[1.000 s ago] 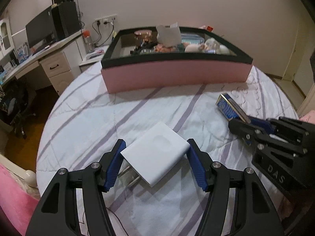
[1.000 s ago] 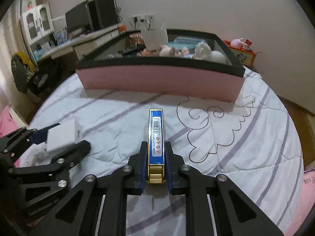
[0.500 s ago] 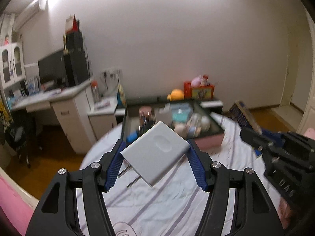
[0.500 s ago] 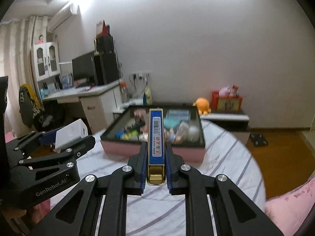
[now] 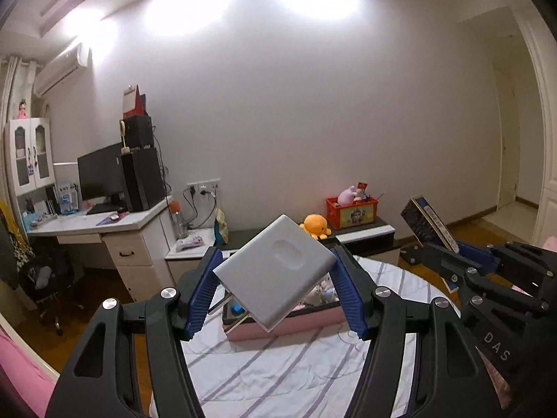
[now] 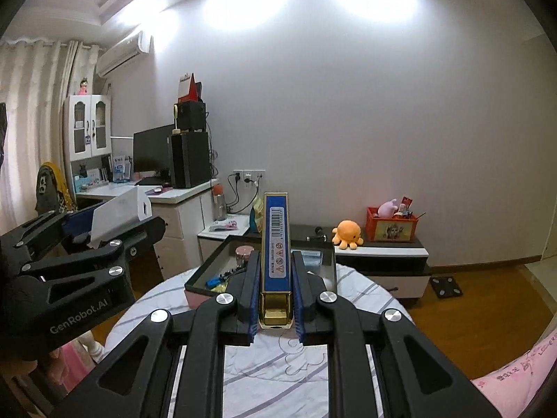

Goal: Organize rigid objects
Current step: 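Carry the charger and battery box into the pink box while both tools open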

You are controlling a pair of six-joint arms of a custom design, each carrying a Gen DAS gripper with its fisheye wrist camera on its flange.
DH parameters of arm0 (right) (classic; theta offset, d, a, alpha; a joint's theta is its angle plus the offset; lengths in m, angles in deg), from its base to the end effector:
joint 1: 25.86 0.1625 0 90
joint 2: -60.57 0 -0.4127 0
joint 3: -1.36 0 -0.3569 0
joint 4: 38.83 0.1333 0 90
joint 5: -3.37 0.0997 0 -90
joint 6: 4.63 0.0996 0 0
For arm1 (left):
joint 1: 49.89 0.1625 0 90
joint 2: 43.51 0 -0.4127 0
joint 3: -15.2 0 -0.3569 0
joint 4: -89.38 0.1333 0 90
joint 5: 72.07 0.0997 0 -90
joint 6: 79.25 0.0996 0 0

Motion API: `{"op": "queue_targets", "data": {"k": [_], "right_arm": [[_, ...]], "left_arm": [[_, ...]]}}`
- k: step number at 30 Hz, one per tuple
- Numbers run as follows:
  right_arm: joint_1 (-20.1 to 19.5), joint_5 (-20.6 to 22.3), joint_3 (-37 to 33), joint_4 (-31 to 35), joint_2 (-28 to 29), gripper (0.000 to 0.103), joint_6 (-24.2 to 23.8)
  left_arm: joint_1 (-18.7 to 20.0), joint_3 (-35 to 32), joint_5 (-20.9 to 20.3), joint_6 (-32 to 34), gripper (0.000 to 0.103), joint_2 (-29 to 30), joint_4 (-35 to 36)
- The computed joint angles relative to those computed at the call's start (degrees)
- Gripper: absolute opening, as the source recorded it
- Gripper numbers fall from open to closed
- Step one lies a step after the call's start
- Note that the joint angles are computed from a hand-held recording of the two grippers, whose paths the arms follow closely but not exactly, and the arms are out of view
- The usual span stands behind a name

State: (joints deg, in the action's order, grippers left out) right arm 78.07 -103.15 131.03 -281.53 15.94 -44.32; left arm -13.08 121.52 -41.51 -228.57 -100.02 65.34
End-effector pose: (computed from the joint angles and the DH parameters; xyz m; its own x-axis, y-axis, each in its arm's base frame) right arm 0.2104 -0.4122 0.1528 -0.7063 -0.2168 0.6739 -0.7051 0.2995 -0.6427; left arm -0.2373 -0.4512 0.1222 -0.6183 0.0834 -0.7815 0.7716 0.2534 -0.5835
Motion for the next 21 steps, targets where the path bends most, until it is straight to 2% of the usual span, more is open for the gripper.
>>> {"op": "queue_targets", "data": {"k": [5, 12, 16, 19, 21], "right_arm": [[-0.18, 0.43, -0.83, 0.65, -0.35, 0.015, -0.44], [-1.82, 0.36, -5.13, 5.91, 0.31, 0.015, -0.61], [-3.60, 0.10, -11.19, 13.33, 1.37, 0.015, -0.59], [-5.21, -0.76, -17.47, 20.06, 3.18, 0.015, -0.47], [-6.27, -1.85, -22.30, 24.97, 4.91, 0.015, -0.45]], "left_arm": [[0.10, -1.27, 0.61, 1.25, 0.064, 0.89, 0.17], [4.47, -8.97, 3.85, 3.32, 0.064, 5.06, 4.14], [9.22, -18.19, 7.13, 4.07, 0.064, 9.64, 10.38], [13.62, -29.40, 10.43, 3.19, 0.064, 14.97, 19.53], [15.62, -36.33, 10.64, 3.15, 0.064, 18.78, 24.15]]}}
